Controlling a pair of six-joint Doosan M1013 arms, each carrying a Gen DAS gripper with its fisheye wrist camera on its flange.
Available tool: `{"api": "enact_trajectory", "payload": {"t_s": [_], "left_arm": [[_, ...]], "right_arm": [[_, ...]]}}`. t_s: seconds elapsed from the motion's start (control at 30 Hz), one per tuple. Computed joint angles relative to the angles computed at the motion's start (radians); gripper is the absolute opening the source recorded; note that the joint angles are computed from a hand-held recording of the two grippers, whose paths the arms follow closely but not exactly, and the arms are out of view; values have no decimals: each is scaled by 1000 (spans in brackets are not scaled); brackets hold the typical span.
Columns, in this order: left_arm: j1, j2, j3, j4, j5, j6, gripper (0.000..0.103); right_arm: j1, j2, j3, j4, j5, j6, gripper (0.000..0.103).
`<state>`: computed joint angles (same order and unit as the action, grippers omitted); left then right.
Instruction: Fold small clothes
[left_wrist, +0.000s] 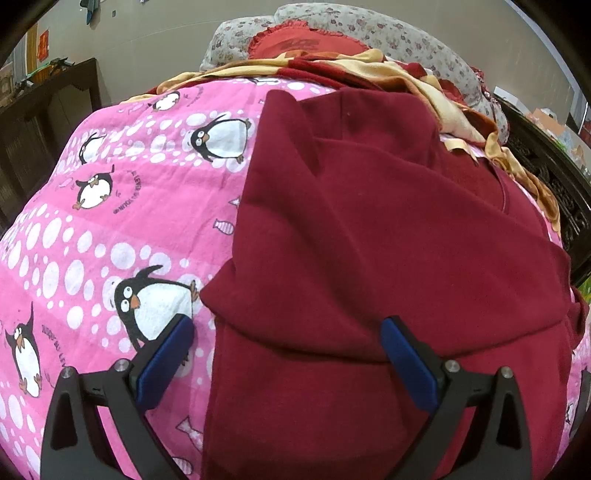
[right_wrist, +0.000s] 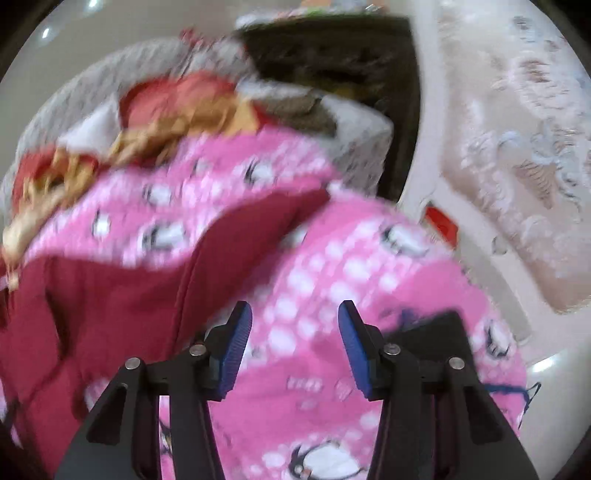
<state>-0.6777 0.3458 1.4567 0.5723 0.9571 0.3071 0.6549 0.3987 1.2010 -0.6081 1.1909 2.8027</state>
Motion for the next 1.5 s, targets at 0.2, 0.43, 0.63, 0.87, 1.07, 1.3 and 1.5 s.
{"api": "enact_trajectory", "payload": {"t_s": [0.2, 0.43, 0.63, 0.87, 1.07, 1.3, 1.5], "left_arm": [[-1, 1, 1, 5, -1, -5, 103], [-1, 0, 2, 6, -5, -7, 103], [-1, 4, -3, 10, -3, -6, 103], [0, -8, 3, 2, -24, -9, 101], [-23, -46, 17, 94, -48, -67, 100], [-12, -63, 12, 77, -82, -80, 99], [-6, -66, 15, 46, -144, -34, 100]], "right_arm": [[-43, 103, -174, 51, 4, -224, 57], [-108, 246, -348, 194, 170, -390, 35], [-101, 88, -144, 177, -104, -283, 8], [-81, 7, -69, 320, -460, -405, 8], [-8, 72, -173, 632, -588, -804, 8], [61, 276, -399, 941, -328, -1152, 20], [89, 246, -326, 739, -310, -1037, 39]]}}
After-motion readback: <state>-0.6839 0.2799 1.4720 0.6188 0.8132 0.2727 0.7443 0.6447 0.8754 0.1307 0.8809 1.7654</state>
